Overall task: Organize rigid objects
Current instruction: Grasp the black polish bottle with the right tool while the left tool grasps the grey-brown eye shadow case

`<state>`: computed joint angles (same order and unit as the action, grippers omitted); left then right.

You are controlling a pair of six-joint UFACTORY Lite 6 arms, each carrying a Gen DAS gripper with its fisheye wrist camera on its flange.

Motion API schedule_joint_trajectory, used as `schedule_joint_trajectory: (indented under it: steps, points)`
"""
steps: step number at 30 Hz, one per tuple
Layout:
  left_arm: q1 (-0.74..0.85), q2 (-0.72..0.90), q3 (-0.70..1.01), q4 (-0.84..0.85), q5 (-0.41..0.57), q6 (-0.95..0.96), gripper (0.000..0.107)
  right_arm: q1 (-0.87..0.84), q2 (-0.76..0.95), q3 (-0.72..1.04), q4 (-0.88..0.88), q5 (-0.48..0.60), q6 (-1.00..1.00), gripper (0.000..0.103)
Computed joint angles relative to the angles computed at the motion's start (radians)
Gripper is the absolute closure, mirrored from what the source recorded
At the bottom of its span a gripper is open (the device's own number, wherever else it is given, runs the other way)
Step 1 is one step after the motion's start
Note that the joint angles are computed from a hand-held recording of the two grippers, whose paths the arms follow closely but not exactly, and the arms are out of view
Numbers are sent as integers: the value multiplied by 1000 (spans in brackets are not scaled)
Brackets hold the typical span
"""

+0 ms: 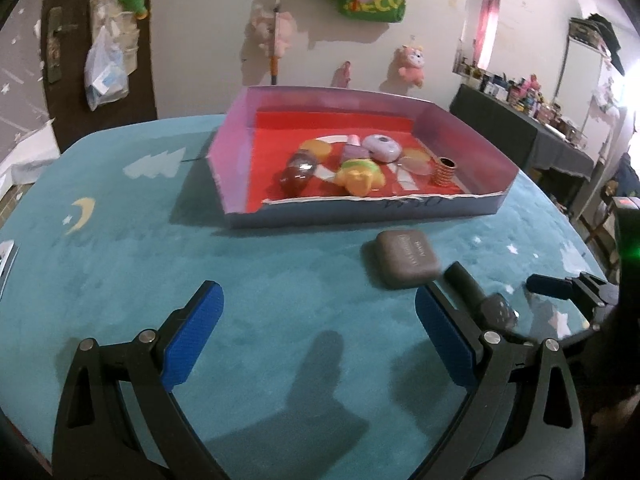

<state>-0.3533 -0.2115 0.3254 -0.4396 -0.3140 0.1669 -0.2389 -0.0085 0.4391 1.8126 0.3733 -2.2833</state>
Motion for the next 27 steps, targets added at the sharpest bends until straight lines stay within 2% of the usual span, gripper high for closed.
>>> schedule_joint_trajectory:
  steps: [3,6,8,10,13,18,20,25,27]
  points:
    - [-34,71,70,-41,15,41,9,-103,77,86,-170,74,139,0]
    - [-62,153,151,-53,32,56,9,-108,123,147,-114,9,78,0]
    - [-76,209,210,-82,49,91,9,-139,178,203,-200,37,147,0]
    - [-89,259,263,-156,60,170,9,-152,180,216,-225,41,139,0]
    - [-108,366,373,-369,83,391,9,-173,184,219,-251,51,128,0]
    - [-105,482,471,-425,113,457,9,-215,183,222,-314,90,142,0]
    - [-106,513,489,-497,104,530,9,-232,187,224,-336,108,148,0]
    - [-82,457,414,-377,96,419,9,-246,205,245,-361,135,174,0]
    - [-66,443,395,-255,101,305,9,-256,203,244,-371,150,179,0]
